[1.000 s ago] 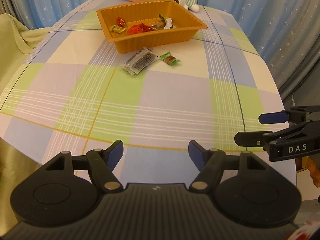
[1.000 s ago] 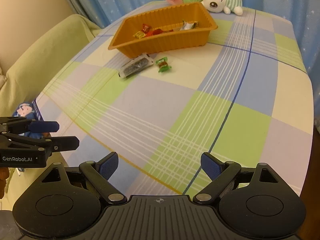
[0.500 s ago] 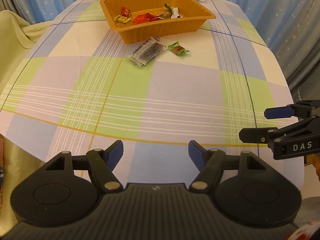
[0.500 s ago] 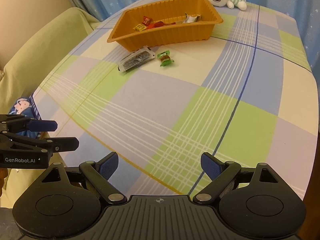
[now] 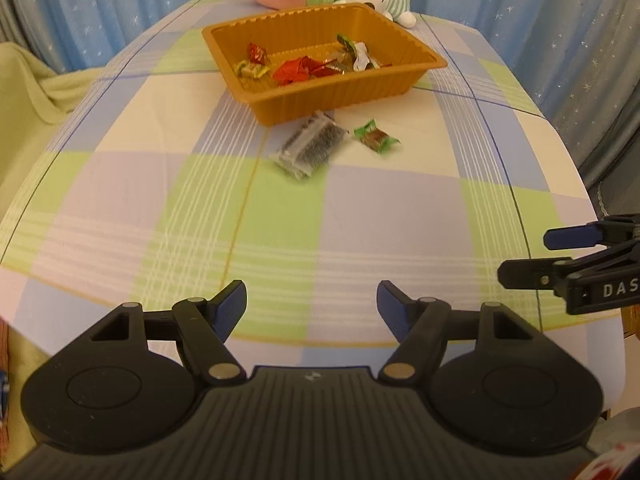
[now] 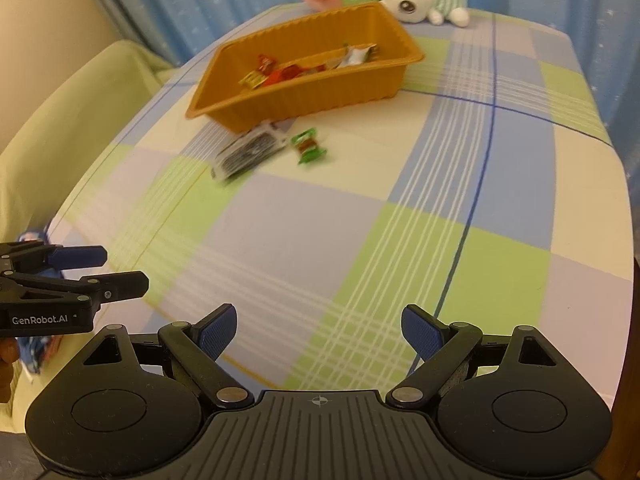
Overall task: Organize snacks
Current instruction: 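Lift both open grippers away from the tray toward the remaining snacks, then lower the left gripper onto the clear packet of dark sticks and close it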
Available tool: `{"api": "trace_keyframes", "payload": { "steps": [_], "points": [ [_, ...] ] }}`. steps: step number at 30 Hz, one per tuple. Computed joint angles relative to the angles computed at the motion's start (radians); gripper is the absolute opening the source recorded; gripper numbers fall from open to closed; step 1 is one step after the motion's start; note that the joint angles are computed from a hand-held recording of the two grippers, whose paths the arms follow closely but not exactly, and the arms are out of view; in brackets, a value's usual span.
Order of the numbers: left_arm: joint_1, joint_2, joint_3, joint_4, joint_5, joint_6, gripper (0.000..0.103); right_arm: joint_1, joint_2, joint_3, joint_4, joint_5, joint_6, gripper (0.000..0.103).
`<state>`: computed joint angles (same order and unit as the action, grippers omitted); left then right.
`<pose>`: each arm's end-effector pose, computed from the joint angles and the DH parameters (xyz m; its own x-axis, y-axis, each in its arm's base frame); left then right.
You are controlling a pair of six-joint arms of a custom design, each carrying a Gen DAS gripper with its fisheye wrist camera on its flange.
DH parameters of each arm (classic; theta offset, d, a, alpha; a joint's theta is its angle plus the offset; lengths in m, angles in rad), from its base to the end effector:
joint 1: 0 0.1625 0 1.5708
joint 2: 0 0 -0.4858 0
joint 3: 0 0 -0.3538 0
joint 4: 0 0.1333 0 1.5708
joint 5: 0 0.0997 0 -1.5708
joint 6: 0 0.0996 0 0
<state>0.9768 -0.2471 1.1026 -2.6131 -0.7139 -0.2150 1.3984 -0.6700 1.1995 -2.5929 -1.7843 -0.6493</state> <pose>-0.2823 -0.7906 -0.0313 -0.7242 0.0707 -0.6859 0.4047 0.8489 -0.3399 -0.0301 -0.8271 0.2469 -0.8446 -0.3127 0.4346 -0.4514 0.8525 -0.2638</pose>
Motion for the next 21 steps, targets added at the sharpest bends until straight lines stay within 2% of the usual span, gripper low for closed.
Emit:
{"api": "trace_keyframes", "payload": {
  "steps": [6, 10, 15, 21],
  "points": [
    [0.029, 0.052, -0.098, -0.076, -0.018, 0.192, 0.069, -0.001, 0.019, -0.031, -0.026, -0.019, 0.066, 0.089],
    [0.05, 0.104, -0.205, -0.088, -0.027, 0.329, 0.068, -0.002, 0.028, -0.043, -0.056, -0.033, 0.115, 0.089],
    [0.078, 0.18, -0.385, -0.015, -0.055, 0.431, 0.067, -0.003, 0.039, -0.057, -0.089, -0.061, 0.185, 0.089],
    [0.105, 0.285, -0.636, 0.113, -0.089, 0.503, 0.06, -0.006, 0.049, -0.072, -0.109, -0.097, 0.249, 0.089]
  ]
}}
